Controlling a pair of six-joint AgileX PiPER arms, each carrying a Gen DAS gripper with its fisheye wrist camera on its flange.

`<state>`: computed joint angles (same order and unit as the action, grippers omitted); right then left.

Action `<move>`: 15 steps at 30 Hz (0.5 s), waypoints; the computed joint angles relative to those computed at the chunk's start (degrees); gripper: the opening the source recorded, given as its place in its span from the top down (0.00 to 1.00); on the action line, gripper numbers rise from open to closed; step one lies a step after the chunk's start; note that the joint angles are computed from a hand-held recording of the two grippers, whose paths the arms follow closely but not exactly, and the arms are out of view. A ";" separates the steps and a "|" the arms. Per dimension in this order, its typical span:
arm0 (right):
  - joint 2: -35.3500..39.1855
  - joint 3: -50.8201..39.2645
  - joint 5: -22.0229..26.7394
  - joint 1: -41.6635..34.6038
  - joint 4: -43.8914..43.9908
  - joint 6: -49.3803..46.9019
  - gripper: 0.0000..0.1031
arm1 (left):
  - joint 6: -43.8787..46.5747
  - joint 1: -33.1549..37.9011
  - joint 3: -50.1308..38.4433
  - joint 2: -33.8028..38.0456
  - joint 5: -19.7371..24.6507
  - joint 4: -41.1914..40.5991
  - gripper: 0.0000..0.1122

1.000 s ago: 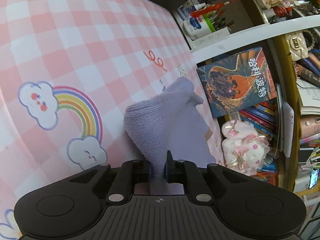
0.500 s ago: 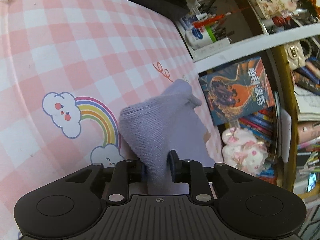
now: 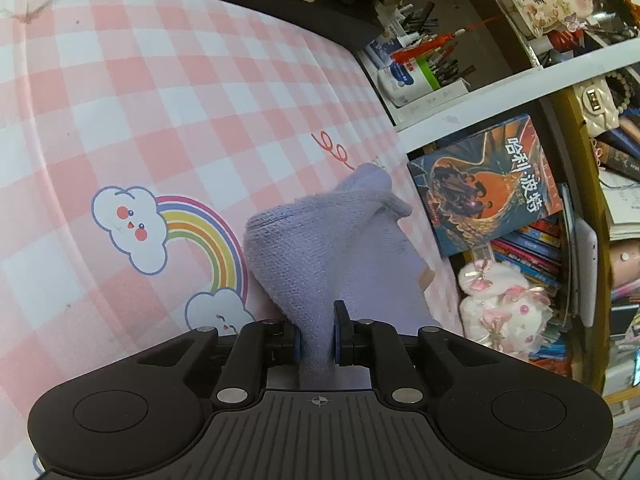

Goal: Fold clothes
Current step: 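Lift the lavender side and fold it over the mauve half with the left gripper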

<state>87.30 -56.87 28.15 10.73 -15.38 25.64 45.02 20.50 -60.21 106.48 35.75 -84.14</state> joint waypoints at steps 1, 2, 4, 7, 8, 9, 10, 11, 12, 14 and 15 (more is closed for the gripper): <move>0.30 0.36 -0.72 -0.85 3.41 -3.83 0.49 | -0.46 -0.40 -0.02 -0.29 -0.77 0.56 0.89; 0.43 0.96 -1.81 -2.05 7.96 -8.69 0.52 | -0.96 -0.79 -0.05 -0.58 -1.55 1.16 0.89; 0.46 1.84 -3.37 -3.98 16.49 -17.84 0.64 | -2.21 -1.72 -0.02 -1.40 -3.28 2.38 0.89; 0.36 2.45 -3.66 -6.39 28.08 -31.22 0.74 | -3.86 -3.41 0.29 -3.28 -6.14 3.72 0.90; 0.38 2.51 -3.45 -7.01 30.95 -34.62 0.75 | -4.02 -4.02 0.43 -4.15 -7.06 4.00 0.90; 0.42 2.57 -3.17 -7.65 33.78 -37.99 0.77 | -4.02 -4.76 0.50 -5.05 -8.00 4.28 0.91; 0.46 2.61 -2.83 -8.28 36.52 -41.29 0.79 | -4.08 -5.51 0.53 -5.93 -8.95 4.64 0.91; 0.56 2.60 -2.43 -8.90 38.88 -44.18 0.80 | -3.99 -6.59 0.52 -7.10 -10.11 5.40 0.91; 0.67 2.57 -1.99 -9.52 41.07 -46.90 0.81 | -4.10 -7.69 0.41 -8.24 -11.26 6.40 0.91; 1.00 2.49 -0.98 -10.98 45.47 -52.51 0.81 | -4.85 -10.12 -0.04 -10.50 -13.58 9.33 0.92; 1.23 2.49 -0.52 -11.69 47.58 -55.24 0.81 | -5.38 -11.26 -0.22 -11.62 -14.54 11.18 0.92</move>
<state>88.52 -54.38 27.63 -0.96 32.20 -29.60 39.64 9.24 -60.43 94.86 21.21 -72.96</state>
